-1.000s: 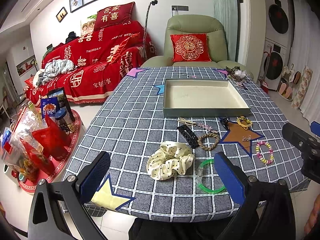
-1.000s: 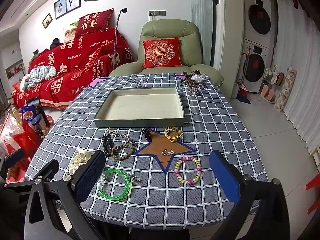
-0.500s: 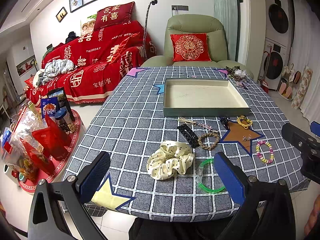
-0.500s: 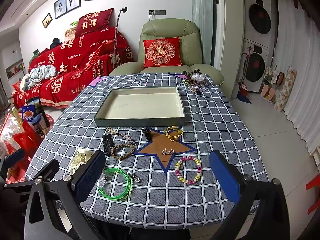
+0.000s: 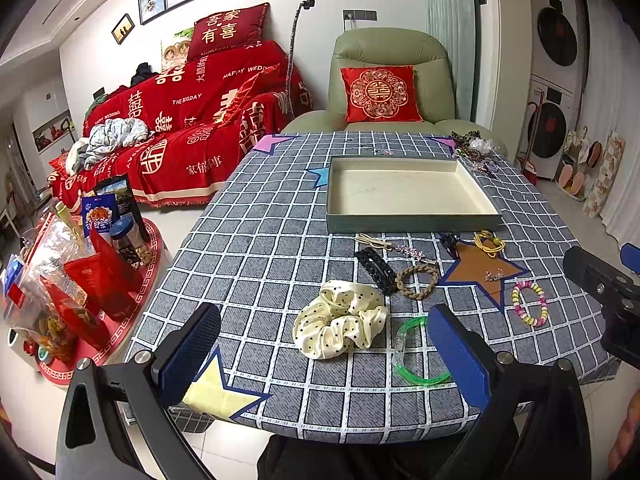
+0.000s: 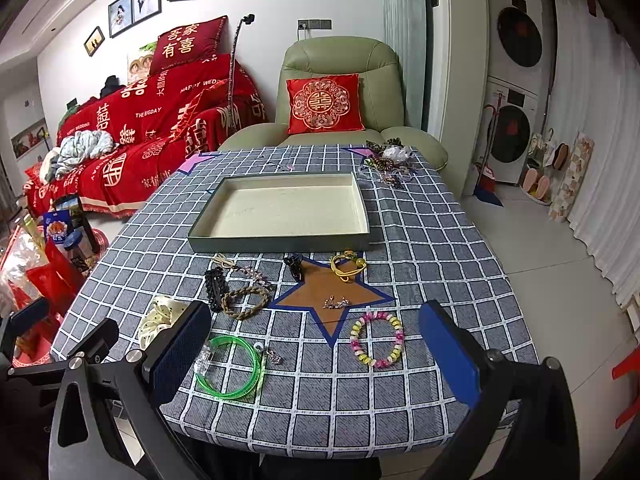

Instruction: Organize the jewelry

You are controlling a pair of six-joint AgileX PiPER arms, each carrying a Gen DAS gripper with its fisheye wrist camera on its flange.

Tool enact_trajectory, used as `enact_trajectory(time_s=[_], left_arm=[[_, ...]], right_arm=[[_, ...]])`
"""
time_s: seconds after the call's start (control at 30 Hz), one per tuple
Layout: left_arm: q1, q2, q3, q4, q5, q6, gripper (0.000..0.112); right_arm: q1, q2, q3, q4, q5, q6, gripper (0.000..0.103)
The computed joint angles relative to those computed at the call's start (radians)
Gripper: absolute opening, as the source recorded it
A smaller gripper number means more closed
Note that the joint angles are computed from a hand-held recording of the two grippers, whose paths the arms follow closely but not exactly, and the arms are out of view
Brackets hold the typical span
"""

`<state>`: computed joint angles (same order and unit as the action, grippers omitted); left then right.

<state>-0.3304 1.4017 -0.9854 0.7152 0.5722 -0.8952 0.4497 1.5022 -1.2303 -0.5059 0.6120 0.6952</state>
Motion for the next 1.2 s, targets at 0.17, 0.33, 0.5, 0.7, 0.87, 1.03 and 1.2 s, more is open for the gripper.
enact_trajectory(time_s=[0.17,0.33,0.5,0.7,0.87,1.03,1.2], left_arm=[[0.001,0.0,0.006,0.006,-0.003,-0.008,0.103],[0.001,0.001,0.004,0.005,-0.003,-0.007,0.103],[0.002,0.0,0.006,0.004,-0.004,-0.005,0.103],[0.006,0.002,0.009,-0.005,-0.009,0.01,0.103],[0.06,0.025,0.005,-0.096,-0.04,0.109,0.103],[0.146,0.098,-0.014,-0.272,-0.078,0.288,0.103],[0.236,0.2,-0.059,-0.604,-0.094,0.637,0.103]], right_arm=[[0.001,-0.001,0.003,-0.002,-0.002,0.004,0.103],[0.0,-0.001,0.002,0.001,-0.002,0.0,0.103],[-0.001,0.002,0.004,-0.001,-0.005,0.001,0.103],[0.001,0.004,0.012,-0.009,-0.009,0.012,0.103],[-0.019,0.028,0.024,-0.011,-0.025,0.019,0.103],[-0.083,0.059,0.016,0.081,-0.017,-0.076,0.103],[-0.177,0.123,0.002,0.232,0.002,-0.232,0.103]])
